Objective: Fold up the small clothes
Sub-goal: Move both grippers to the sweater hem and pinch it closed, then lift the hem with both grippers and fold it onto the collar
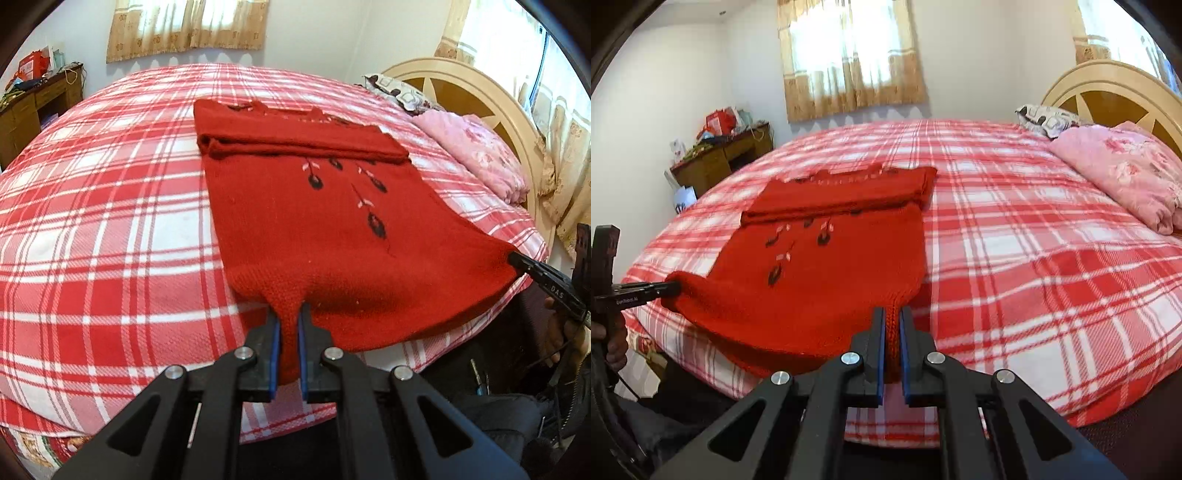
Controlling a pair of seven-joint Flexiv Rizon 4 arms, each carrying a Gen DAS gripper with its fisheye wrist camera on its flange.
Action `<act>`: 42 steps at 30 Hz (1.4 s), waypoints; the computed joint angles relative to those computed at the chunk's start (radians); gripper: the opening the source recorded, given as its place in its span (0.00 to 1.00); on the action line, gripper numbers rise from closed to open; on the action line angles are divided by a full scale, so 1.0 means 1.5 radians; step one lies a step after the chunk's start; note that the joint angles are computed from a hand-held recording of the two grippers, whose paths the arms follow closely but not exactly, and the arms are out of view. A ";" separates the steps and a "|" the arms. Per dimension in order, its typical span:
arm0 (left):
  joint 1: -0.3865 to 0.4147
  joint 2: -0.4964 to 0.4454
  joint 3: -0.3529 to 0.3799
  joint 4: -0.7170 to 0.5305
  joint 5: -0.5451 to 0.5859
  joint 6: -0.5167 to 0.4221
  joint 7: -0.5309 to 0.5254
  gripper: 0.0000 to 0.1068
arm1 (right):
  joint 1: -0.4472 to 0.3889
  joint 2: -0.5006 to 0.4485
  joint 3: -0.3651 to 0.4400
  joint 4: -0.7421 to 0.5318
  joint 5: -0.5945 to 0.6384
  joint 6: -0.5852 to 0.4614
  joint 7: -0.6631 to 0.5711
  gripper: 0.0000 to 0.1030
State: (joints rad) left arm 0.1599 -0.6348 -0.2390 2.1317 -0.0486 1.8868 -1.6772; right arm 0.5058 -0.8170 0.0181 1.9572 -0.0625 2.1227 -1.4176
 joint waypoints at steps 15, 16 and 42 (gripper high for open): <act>0.031 0.014 -0.021 -0.067 0.012 0.015 0.015 0.08 | -0.018 0.015 0.005 -0.075 -0.017 0.023 0.018 0.06; 0.033 0.015 -0.021 -0.072 0.013 0.018 0.015 0.08 | -0.018 0.015 0.004 -0.082 -0.017 0.022 0.019 0.06; 0.001 -0.083 0.043 -0.349 -0.100 -0.103 0.088 0.08 | -0.025 -0.156 -0.021 -0.544 -0.131 -0.277 0.122 0.06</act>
State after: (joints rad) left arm 0.1621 -0.7595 -0.1746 1.6078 -0.1993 1.7326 -1.5459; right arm 0.4677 -1.0508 -0.0127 1.1408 -0.2589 1.7073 -1.2346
